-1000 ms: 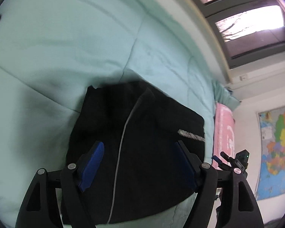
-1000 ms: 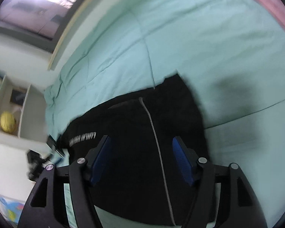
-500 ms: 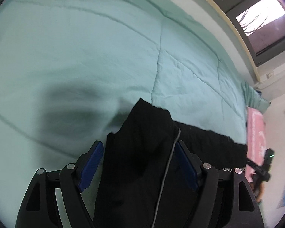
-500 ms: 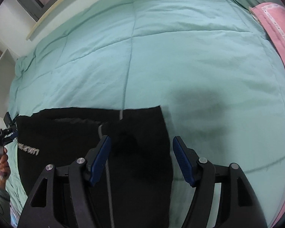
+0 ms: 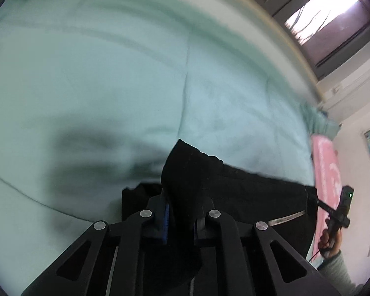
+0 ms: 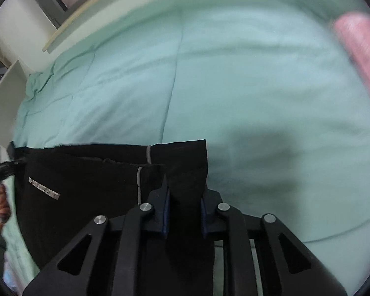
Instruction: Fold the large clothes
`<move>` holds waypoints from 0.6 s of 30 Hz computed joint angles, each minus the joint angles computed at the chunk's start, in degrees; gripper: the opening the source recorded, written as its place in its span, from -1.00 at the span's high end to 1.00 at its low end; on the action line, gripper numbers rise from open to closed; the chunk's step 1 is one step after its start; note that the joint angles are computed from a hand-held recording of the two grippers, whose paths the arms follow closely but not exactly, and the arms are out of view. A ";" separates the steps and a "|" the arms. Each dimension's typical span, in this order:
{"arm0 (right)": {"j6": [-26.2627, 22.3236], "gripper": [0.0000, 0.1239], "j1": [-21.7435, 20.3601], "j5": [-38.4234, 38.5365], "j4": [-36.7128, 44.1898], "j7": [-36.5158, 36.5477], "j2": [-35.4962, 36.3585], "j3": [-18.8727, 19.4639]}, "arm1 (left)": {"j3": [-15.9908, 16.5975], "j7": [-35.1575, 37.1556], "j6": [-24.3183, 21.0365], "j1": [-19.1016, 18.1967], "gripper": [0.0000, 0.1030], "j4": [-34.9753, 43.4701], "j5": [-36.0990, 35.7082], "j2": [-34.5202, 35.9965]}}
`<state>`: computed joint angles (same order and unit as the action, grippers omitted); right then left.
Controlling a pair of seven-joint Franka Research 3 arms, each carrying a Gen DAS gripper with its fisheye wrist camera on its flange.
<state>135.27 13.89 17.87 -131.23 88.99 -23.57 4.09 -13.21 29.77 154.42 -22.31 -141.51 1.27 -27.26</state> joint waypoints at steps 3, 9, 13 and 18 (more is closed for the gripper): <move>1.13 0.70 -1.37 -5.00 2.67 2.37 -1.29 2.30 | -2.89 -2.66 -2.35 3.77 0.74 3.44 5.28 -1.44; 1.58 0.70 -2.36 -12.88 9.64 8.23 8.11 4.39 | -1.83 -5.12 -6.40 5.60 0.74 7.92 6.74 7.35; -1.84 0.71 -0.43 -10.98 10.04 9.68 15.57 2.49 | 1.97 -0.60 -5.37 2.77 0.72 5.55 -3.52 13.13; -2.41 0.56 0.67 -8.13 9.28 10.09 16.02 0.71 | 3.17 3.50 -1.86 2.65 0.41 2.55 -10.54 12.70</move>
